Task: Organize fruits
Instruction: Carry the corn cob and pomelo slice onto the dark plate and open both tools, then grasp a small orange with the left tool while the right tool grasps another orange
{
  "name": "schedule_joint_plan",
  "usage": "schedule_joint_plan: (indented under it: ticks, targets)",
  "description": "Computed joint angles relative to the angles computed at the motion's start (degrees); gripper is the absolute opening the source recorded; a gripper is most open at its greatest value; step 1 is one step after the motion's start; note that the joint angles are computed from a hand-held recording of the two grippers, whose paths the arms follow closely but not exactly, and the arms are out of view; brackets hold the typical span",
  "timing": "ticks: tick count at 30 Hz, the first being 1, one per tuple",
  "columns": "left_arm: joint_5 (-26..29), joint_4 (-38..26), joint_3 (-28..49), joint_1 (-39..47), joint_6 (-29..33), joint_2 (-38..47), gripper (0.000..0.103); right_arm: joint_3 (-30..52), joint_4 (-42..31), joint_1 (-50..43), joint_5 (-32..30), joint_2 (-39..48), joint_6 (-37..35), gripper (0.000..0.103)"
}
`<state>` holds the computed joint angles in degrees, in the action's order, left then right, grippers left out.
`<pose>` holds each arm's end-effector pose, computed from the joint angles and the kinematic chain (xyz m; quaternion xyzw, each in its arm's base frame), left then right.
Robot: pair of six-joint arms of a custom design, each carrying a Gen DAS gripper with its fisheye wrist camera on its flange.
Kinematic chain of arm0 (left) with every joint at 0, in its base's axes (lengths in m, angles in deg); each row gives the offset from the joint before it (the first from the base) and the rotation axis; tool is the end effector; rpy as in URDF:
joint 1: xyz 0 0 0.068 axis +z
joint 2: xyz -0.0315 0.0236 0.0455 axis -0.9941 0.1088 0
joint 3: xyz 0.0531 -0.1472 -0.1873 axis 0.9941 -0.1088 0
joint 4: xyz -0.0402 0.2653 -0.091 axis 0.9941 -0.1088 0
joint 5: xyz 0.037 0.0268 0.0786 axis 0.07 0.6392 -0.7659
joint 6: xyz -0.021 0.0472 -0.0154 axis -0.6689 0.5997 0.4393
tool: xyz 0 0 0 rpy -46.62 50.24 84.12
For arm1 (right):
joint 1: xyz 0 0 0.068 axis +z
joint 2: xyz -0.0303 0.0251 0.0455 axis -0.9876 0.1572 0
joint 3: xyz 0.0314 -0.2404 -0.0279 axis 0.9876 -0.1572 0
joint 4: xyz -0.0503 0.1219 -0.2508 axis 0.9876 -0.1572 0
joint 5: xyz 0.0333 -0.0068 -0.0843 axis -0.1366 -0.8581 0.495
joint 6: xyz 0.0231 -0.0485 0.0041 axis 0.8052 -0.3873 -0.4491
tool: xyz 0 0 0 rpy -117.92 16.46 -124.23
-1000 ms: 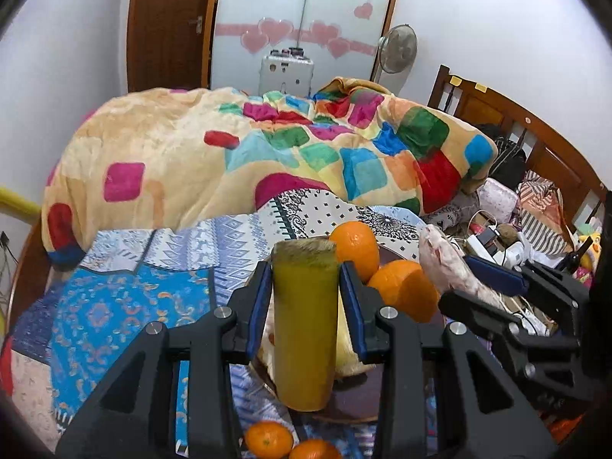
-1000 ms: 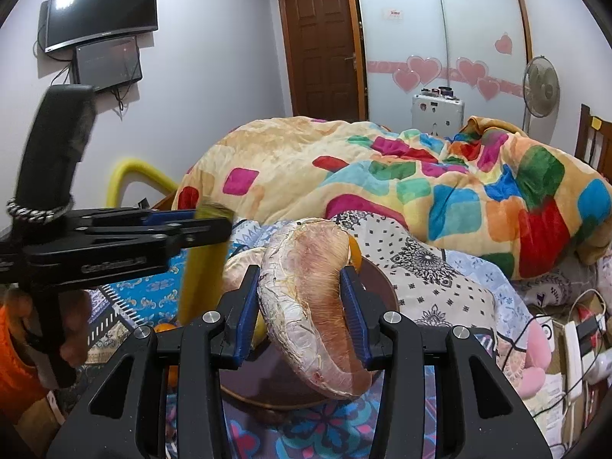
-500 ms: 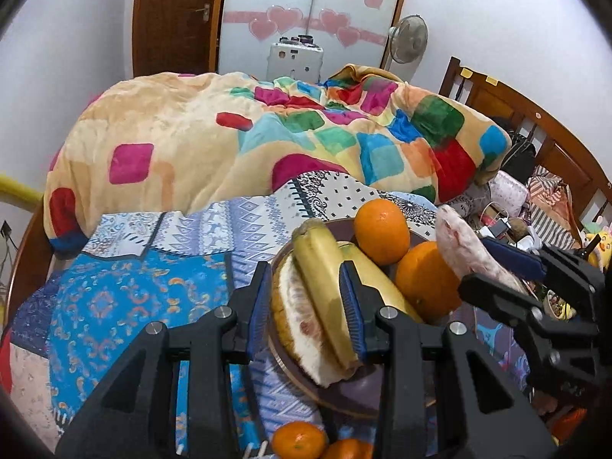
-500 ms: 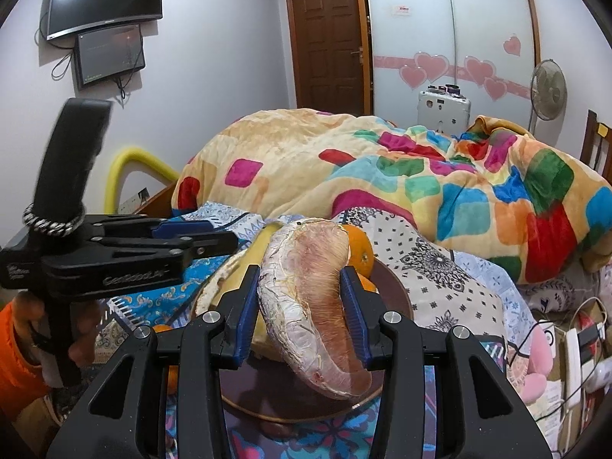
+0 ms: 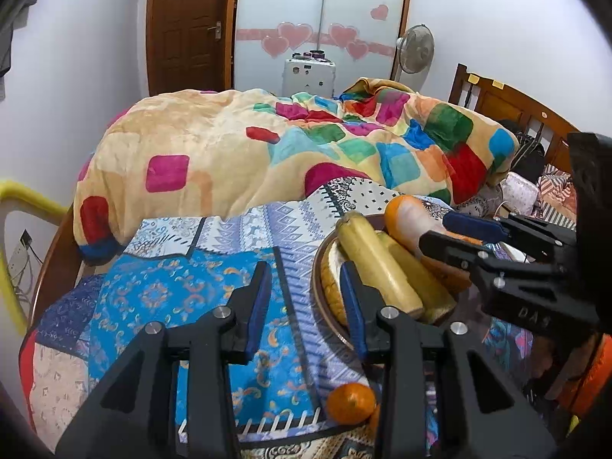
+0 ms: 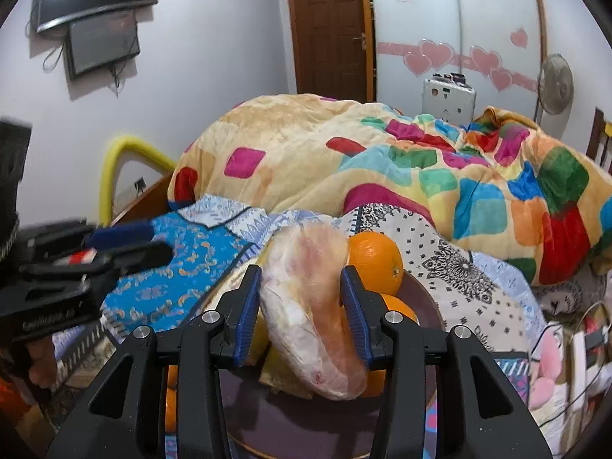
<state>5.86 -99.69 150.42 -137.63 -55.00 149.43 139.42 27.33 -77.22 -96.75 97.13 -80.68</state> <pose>0.2306 -0.2762 0.1736 -0.1007 0.9011 -0.0080 0.4216 0.3365 0.0438 0.1595 -0.3536 0.8231 0.2284 0.3811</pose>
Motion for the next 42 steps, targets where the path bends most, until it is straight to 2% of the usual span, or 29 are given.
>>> schedule_joint_plan:
  ticks: [3, 12, 14, 16, 20, 24, 30, 35, 42]
  targets:
    - [-0.38, -0.61, -1.24, -0.83, -1.70, -1.19, 0.044, -0.95, 0.24, -0.06, 0.29, -1.46, 0.55, 0.047]
    - [-3.27, -6.83, -0.26, -6.48, -6.46, -2.18, 0.045, -8.73, -0.95, -3.85, -0.06, -11.97, -5.07, 0.047]
    - [-3.75, -7.93, 0.21, -8.23, -7.65, -2.02, 0.046, -9.96, -2.36, -4.92, -0.73, -13.94, -6.59, 0.047]
    - [-4.27, -9.26, 1.08, -9.72, -8.96, -1.32, 0.051, -11.37, -4.58, -6.10, -1.72, -16.31, -8.56, 0.048]
    - [-4.63, -11.34, 1.65, -12.57, -12.14, -0.44, 0.053, -13.84, -7.48, -7.23, -3.07, -19.69, -10.96, 0.048]
    - [-4.52, -13.03, 0.36, -14.88, -16.59, -0.88, 0.054, -15.55, -10.63, -6.58, -3.02, -21.05, -13.40, 0.048]
    - [-2.80, -14.61, -3.50, -17.07, -22.53, -2.47, 0.054, -19.26, -10.23, -2.62, 0.11, -21.86, -13.60, 0.048]
    - [-2.34, -16.35, -5.69, -18.47, -25.57, -3.05, 0.054, -19.66, -9.17, 0.91, 2.06, -19.65, -12.15, 0.048]
    - [-1.98, -14.93, -8.44, -19.73, -26.57, -3.03, 0.054, -19.73, -7.48, 5.99, 5.98, -17.05, -10.65, 0.048]
